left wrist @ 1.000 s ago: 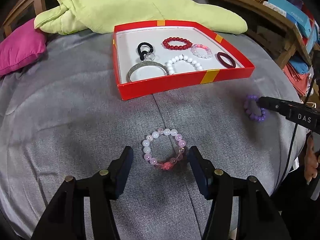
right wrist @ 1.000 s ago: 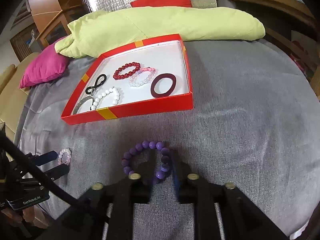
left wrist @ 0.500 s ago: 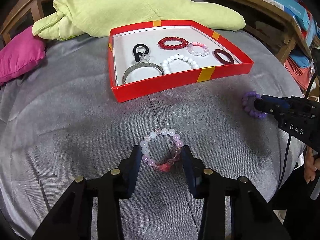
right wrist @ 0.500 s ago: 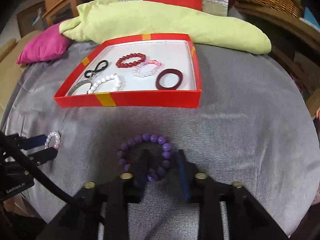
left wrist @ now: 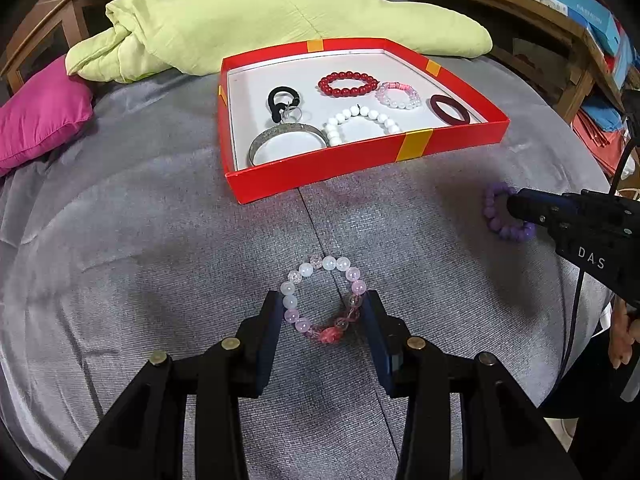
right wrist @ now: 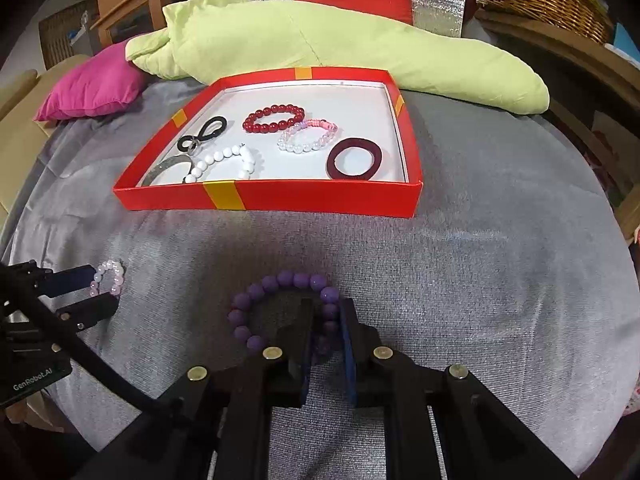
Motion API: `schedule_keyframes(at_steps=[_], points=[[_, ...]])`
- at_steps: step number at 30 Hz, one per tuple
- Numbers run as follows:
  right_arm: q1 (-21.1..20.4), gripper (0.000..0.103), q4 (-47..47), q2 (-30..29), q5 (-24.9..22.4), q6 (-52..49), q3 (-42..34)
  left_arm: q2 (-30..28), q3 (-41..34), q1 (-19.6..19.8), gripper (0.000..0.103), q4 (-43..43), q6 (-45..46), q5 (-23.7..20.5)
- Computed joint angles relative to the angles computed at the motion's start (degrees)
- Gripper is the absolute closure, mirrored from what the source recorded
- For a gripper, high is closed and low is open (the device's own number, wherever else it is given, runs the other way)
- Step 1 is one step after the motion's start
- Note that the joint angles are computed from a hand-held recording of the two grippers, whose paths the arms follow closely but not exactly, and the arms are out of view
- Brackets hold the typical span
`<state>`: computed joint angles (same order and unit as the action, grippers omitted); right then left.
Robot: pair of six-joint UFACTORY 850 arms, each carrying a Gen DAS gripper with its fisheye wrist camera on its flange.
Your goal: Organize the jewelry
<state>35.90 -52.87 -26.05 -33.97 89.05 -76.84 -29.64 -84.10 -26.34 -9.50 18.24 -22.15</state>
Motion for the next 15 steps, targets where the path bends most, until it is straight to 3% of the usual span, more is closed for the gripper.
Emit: schedule_keyframes(at_steps=[15], points=[[-0.1, 0.089, 0.1, 0.1, 0.6, -0.1, 0.2, 0.0, 0.3, 0.1, 0.059, -1.6, 1.9, 0.6]])
